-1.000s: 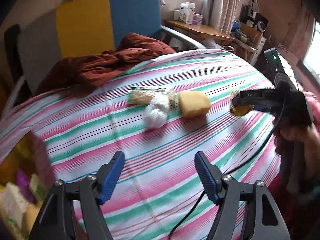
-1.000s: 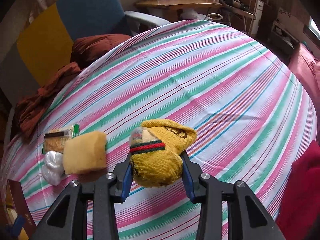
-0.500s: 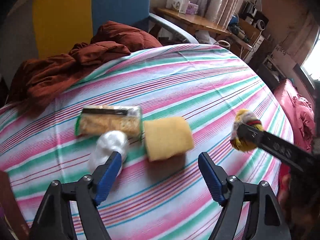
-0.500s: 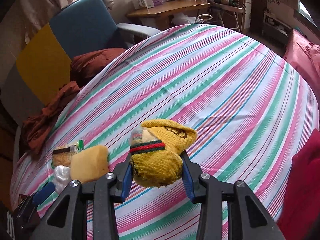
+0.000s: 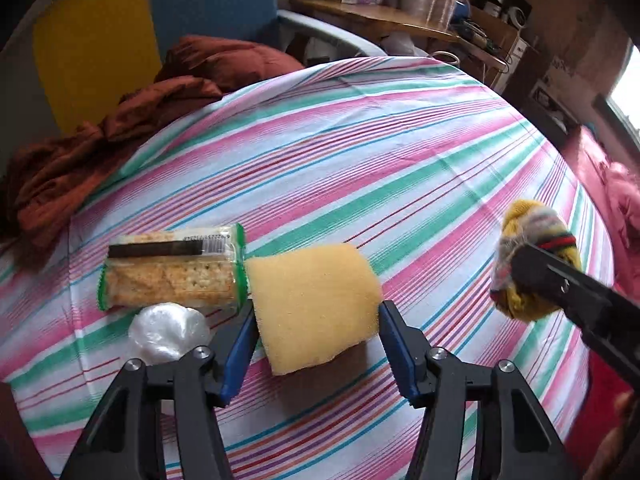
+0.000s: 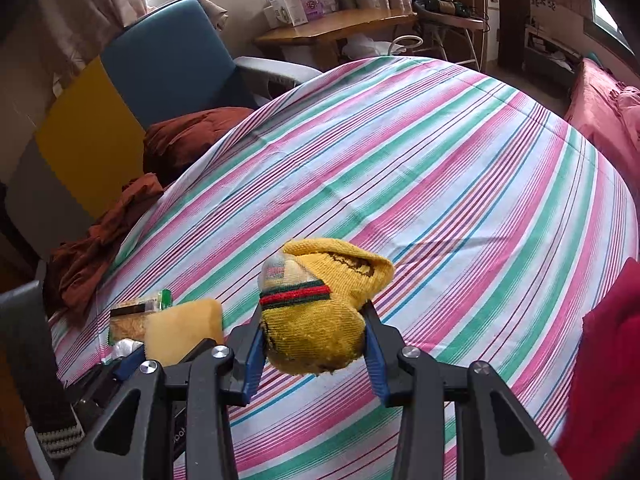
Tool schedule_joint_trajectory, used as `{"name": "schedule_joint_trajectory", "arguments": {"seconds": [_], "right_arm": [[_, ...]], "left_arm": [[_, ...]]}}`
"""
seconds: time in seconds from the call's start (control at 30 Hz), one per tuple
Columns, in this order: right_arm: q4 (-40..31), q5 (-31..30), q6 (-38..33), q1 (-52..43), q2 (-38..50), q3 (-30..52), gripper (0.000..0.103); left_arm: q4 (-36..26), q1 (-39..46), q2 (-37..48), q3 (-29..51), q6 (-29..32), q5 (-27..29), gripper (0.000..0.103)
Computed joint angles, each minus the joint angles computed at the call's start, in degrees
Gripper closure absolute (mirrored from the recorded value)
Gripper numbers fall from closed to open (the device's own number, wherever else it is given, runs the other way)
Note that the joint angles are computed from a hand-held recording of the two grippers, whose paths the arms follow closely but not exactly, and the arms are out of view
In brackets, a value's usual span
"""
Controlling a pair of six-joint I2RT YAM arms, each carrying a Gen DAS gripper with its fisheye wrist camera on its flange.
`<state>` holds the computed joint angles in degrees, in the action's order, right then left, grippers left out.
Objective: Organize objects
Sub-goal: 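Grasp the yellow sponge with the left tool while the right holds the sock, then carry the sponge and sock roll into the gold tray and open both tools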
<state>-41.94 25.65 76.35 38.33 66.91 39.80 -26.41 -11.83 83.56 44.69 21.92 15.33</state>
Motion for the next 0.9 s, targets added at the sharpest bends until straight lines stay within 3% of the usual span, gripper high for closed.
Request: {"name": "schedule_joint_trajectory", "arguments": {"seconds": [0.17,0.33,0.5,0.7,0.8,0.9], "right_arm": [[1.4,-0.9,-2.4,-0.6,1.4,0.2,0.061],[5.5,-2.3,-8.5,0.2,4.1,1.5,0.061],[8.4,-3.8,-12.6,1.4,7.1,3.1,0.061],[10.9,-5.0,-16.6,3.2,9.3,4.6,0.061],[11.7,-5.0,-19.2,4.7,12.0,6.6,0.061],[11.7,-4.5,-21.1,6.4,14.3,8.5,0.061]], "left_arm": [[-3.3,6.3,-7.0,-3.9,6.7,5.8,0.051],[-15.2,20.9,-15.7,-5.6,18.9,13.4,0.051],[-25.8,37.7,-18.9,-4.4,33.4,19.0,0.051],[-37.6,57.1,-15.7,-0.6,54.0,22.9,0.051],[-41.8,65.6,-12.6,2.2,61.7,23.6,0.051],[-44.0,71.4,-9.9,5.1,65.5,24.2,0.051]]}}
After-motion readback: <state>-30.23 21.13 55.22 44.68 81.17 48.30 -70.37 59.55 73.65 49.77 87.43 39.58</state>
